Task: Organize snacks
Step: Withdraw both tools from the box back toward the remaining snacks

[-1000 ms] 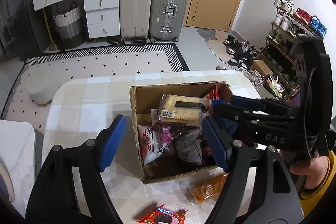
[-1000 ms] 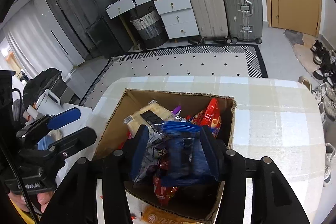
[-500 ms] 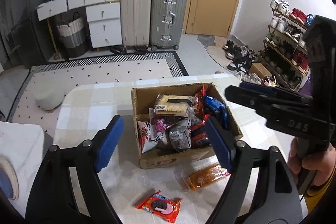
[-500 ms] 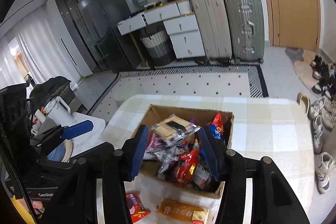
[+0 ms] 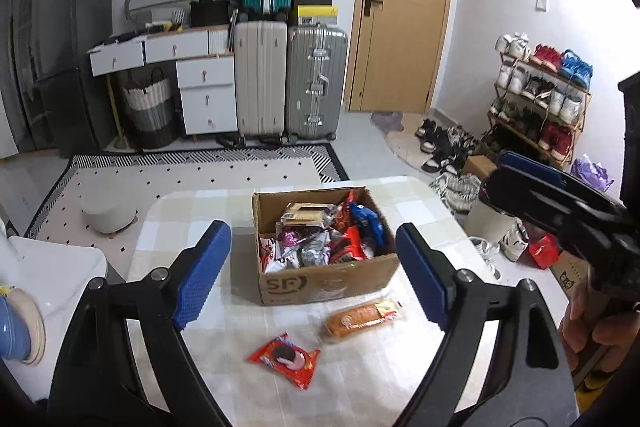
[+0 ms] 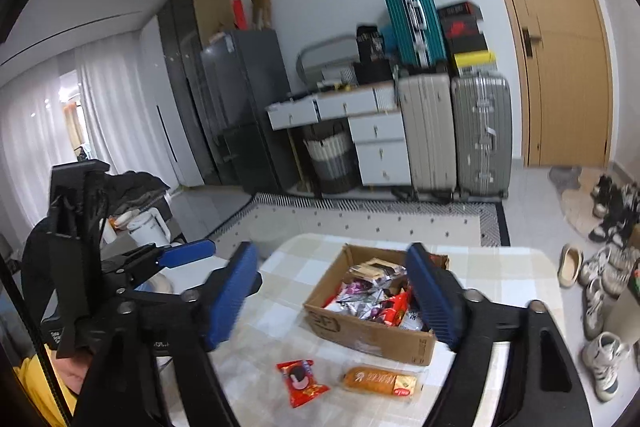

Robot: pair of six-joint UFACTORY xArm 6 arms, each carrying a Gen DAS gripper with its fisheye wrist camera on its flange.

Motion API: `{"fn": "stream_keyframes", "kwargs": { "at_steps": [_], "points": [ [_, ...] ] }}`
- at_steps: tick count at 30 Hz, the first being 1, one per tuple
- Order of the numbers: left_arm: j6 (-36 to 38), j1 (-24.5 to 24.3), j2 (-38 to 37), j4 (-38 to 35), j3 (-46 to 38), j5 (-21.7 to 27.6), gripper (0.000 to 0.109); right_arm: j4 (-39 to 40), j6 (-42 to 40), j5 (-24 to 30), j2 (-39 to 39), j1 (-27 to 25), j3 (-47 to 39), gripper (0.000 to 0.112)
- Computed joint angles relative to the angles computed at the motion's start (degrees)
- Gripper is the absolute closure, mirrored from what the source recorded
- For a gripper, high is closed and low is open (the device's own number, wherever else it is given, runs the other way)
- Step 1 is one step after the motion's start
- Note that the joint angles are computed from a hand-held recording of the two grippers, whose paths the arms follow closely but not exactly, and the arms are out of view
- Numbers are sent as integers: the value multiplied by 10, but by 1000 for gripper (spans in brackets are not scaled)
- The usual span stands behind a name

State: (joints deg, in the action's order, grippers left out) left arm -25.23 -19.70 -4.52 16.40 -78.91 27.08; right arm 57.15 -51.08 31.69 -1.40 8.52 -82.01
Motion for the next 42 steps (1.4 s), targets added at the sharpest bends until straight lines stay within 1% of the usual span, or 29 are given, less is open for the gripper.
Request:
{"fn": "stream_keyframes", "kwargs": {
  "at_steps": [2, 3, 5, 6, 7, 8, 9, 10, 11, 12, 14, 16, 19, 20, 22, 23, 24, 25, 26, 27, 30, 32, 35, 38, 40, 42],
  "points": [
    [-51, -10, -50, 57, 49, -15, 25, 47, -47, -14, -61, 2, 63, 24],
    [-85, -17, -81, 94, 78, -21, 25, 71, -66, -21, -89, 2, 92, 17],
    [-128, -27, -135, 140, 128, -32, 24, 125, -114, -19, -147, -1, 150, 11],
    [-153, -35, -162, 166, 150, -27, 19, 143, -133, -21, -172, -1, 175, 11],
    [-173, -43, -183, 186, 165, -20, 15, 151, -148, -37, -206, 4, 209, 11],
    [-200, -54, -209, 210, 185, -12, 6, 156, -160, -48, -231, 7, 235, 10],
    [-227, -63, -237, 234, 208, -12, 6, 161, -167, -62, -255, 14, 258, 10],
    [-237, -71, -260, 245, 228, -15, 6, 171, -176, -79, -278, 21, 281, 10],
    [-250, -84, -285, 262, 247, -9, 6, 178, -180, -94, -305, 29, 307, 10],
    [-267, -99, -304, 286, 260, 5, 6, 177, -176, -94, -325, 31, 326, 10],
    [-312, -140, -340, 347, 277, 59, 6, 189, -175, -108, -354, 40, 353, 10],
    [-337, -168, -379, 363, 304, 84, 6, 188, -170, -120, -377, 48, 377, 10],
    [-372, -191, -412, 370, 329, 117, 6, 176, -155, -134, -403, 59, 412, 10],
    [-376, -191, -424, 366, 343, 115, 6, 171, -151, -132, -413, 60, 425, 10],
    [-386, -197, -446, 370, 364, 130, 6, 167, -148, -145, -419, 68, 440, 10],
    [-393, -199, -456, 374, 376, 139, 6, 171, -154, -144, -426, 69, 451, 10],
    [-398, -191, -464, 375, 389, 134, 6, 184, -168, -143, -417, 67, 449, 10],
    [-409, -195, -476, 381, 403, 141, 6, 194, -174, -153, -423, 71, 460, 10],
    [-417, -193, -480, 383, 412, 144, 6, 203, -181, -156, -424, 71, 465, 10],
    [-417, -175, -481, 382, 422, 127, 6, 212, -187, -149, -424, 68, 471, 10],
    [-466, -161, -488, 420, 451, 122, 6, 220, -188, -149, -410, 67, 478, 10],
    [-455, -126, -468, 404, 459, 82, 6, 222, -188, -138, -400, 61, 480, 10],
    [-440, -89, -429, 386, 460, 44, 6, 233, -199, -127, -378, 53, 476, 10],
    [-427, -68, -387, 372, 455, 14, 6, 247, -212, -113, -352, 45, 467, 10],
    [-436, -64, -360, 379, 447, 13, 6, 256, -219, -106, -334, 40, 461, 10],
    [-443, -53, -331, 384, 442, -6, 6, 263, -224, -82, -310, 28, 452, 10]
  ]
}}
